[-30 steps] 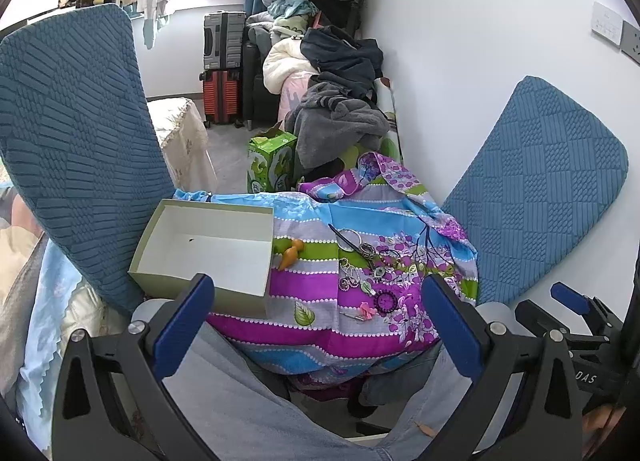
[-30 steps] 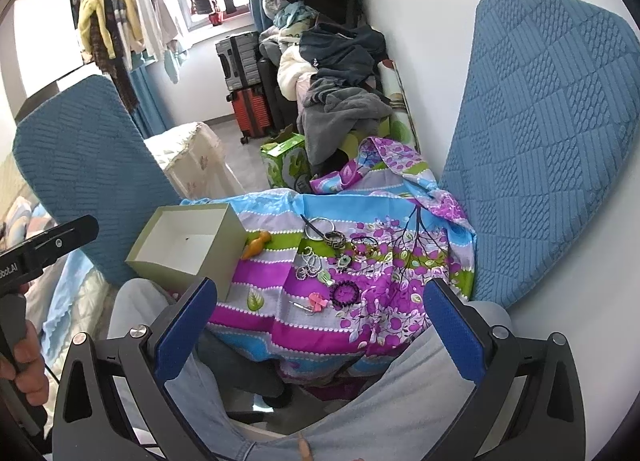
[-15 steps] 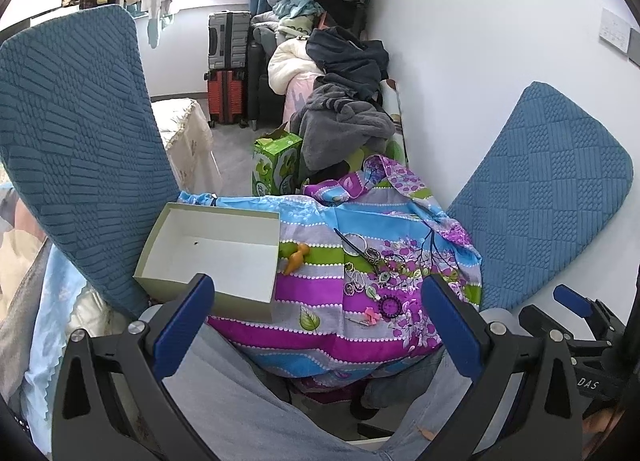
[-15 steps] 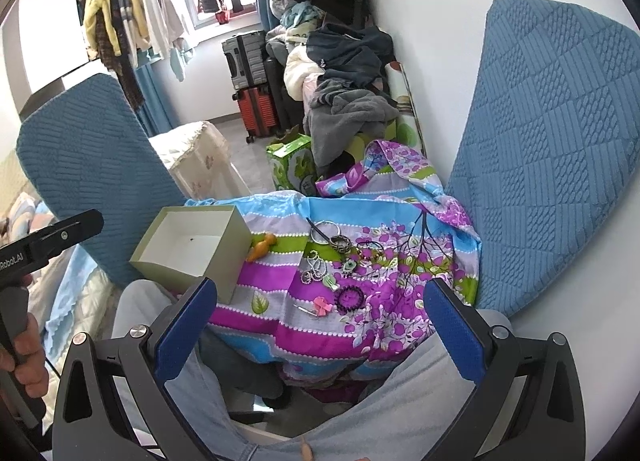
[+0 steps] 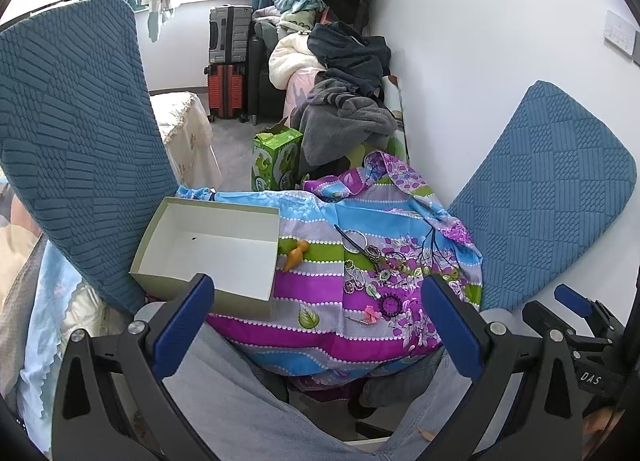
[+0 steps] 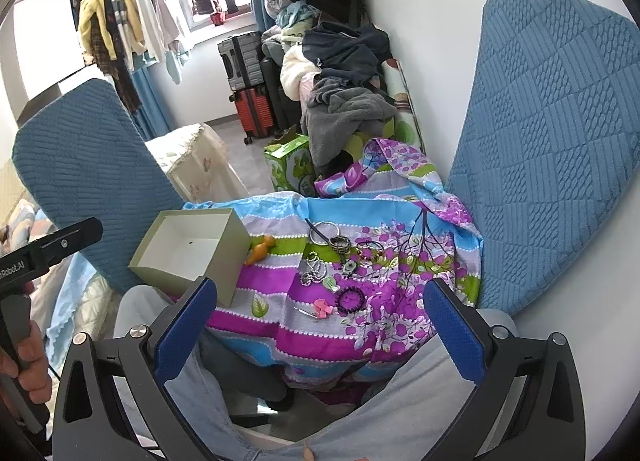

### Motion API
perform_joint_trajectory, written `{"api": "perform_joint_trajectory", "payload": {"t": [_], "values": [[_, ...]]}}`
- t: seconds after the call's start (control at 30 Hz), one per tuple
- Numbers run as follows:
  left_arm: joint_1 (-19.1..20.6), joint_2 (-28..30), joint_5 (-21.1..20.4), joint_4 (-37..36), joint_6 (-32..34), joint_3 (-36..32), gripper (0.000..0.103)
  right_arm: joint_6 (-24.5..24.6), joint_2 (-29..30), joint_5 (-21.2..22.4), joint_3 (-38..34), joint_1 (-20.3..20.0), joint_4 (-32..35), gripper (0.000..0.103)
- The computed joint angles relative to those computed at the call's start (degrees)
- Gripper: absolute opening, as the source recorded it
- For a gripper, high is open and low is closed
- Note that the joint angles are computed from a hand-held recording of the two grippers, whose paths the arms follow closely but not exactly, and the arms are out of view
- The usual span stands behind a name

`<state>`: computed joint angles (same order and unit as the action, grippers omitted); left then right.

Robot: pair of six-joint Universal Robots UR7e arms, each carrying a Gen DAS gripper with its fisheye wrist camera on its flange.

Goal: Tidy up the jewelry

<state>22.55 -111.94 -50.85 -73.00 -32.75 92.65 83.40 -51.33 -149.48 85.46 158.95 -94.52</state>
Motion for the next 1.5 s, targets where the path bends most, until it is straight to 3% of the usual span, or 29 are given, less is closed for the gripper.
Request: {"api": "perform_joint_trajectory", "payload": {"t": [0.1, 0.63, 0.8, 0.93, 1.03, 1.1, 1.2, 1.27, 1.5], "values": [[0.53, 0.10, -0.21, -0.18, -0.23, 0.27, 0.103, -2.04, -0.63, -0.28, 1.49, -0.19, -3.39, 0.103], [1.32, -1.29, -0.05, -2.62, -0.74, 5.10, 0.103, 0.86, -1.75, -1.44, 5.16, -1.14, -3.18, 0.103], [2.93, -1.34, -0.47, -5.93, 1.00, 7.60, 0.103, -3.44, -2.71, -0.98, 8.98, -1.81, -10.79, 0.103], [4.50, -1.64, -0.66, -9.82, 2.57, 9.79, 0.103, -4.63, -2.74, -0.99, 10.89, -2.48, -13.02, 0.091], [5.58, -1.45, 0.11, -12.35, 3.95, 11.57, 0.103, -7.29, -3.27, -0.88, 13.92, -3.67, -18.78, 0.080], [6.85, -1.20, -0.38, -14.43, 4.88, 12.70, 0.103, -8.36, -3.40, -1.27, 15.25, -4.34, -21.25, 0.079], [8.77, -0.66, -0.52, -17.49, 6.65, 14.41, 0.103, -13.15, -3.75, -2.07, 19.28, -5.78, -31.08, 0.078], [10.12, -0.35, -0.52, -20.08, 8.03, 15.54, 0.103, -15.70, -3.50, -1.63, 20.77, -7.18, -34.71, 0.069], [15.26, 2.09, -1.54, -25.97, 10.45, 17.14, 0.103, -20.13, -2.23, -1.64, 23.07, -10.83, -41.53, 0.058]]}}
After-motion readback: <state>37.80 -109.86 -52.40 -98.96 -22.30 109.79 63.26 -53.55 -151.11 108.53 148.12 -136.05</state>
